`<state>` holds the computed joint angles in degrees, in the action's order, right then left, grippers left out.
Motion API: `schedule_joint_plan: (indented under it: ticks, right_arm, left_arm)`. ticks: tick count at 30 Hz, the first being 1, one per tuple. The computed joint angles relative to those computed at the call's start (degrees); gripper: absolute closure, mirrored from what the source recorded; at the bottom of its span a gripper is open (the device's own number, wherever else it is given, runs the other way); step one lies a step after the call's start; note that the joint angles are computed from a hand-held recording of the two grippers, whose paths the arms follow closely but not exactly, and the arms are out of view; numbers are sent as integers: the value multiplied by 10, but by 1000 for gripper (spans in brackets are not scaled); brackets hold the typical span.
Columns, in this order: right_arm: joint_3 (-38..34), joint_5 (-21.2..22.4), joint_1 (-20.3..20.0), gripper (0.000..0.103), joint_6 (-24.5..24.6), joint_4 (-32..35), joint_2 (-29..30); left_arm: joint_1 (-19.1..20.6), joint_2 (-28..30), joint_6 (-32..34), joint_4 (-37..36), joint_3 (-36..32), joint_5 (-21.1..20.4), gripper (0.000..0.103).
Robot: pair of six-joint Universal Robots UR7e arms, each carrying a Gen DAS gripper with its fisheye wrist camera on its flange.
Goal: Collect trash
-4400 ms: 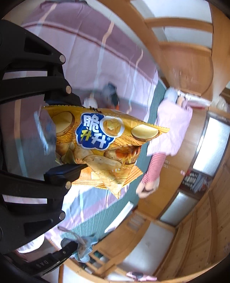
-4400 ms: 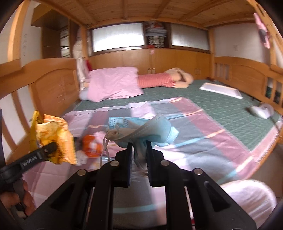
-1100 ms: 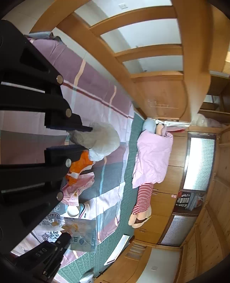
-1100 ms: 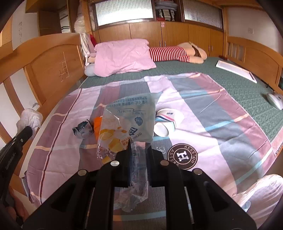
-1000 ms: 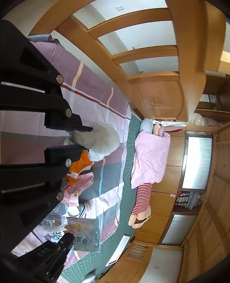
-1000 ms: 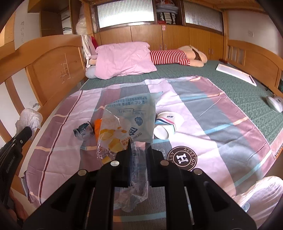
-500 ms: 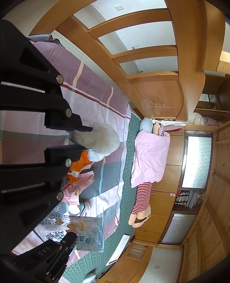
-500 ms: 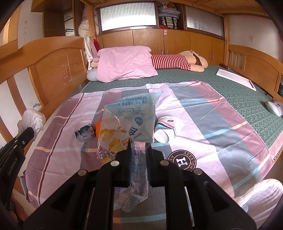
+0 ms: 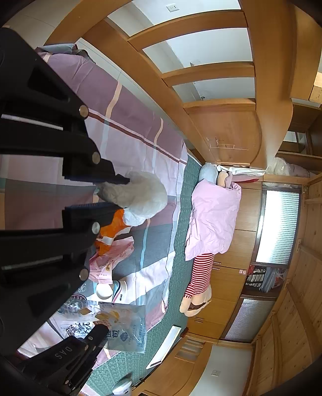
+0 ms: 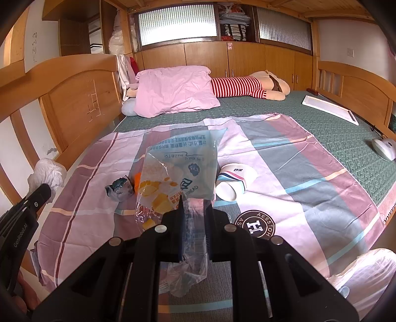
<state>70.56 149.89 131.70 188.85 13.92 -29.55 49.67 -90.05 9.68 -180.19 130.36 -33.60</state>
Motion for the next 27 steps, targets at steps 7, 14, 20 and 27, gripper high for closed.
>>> schedule_joint_plan:
  ticks: [7,14,20,27]
  right_arm:
    - [0,-3,-1,89,5,3,-1]
    - [0,-5,-2,89,8,2,-1]
    - [1,-9,-3,89,13,2,-2]
    - [5,-9,-3,89,15,-2,-5]
  left_arm:
    - [1,-1,-6,8,0,-3,89]
    - [2,-1,-8,13,0,-5,89]
    - [3,0,-17,24,-1,-5,89]
    - [6,-5,-35,43,-1,-13,89]
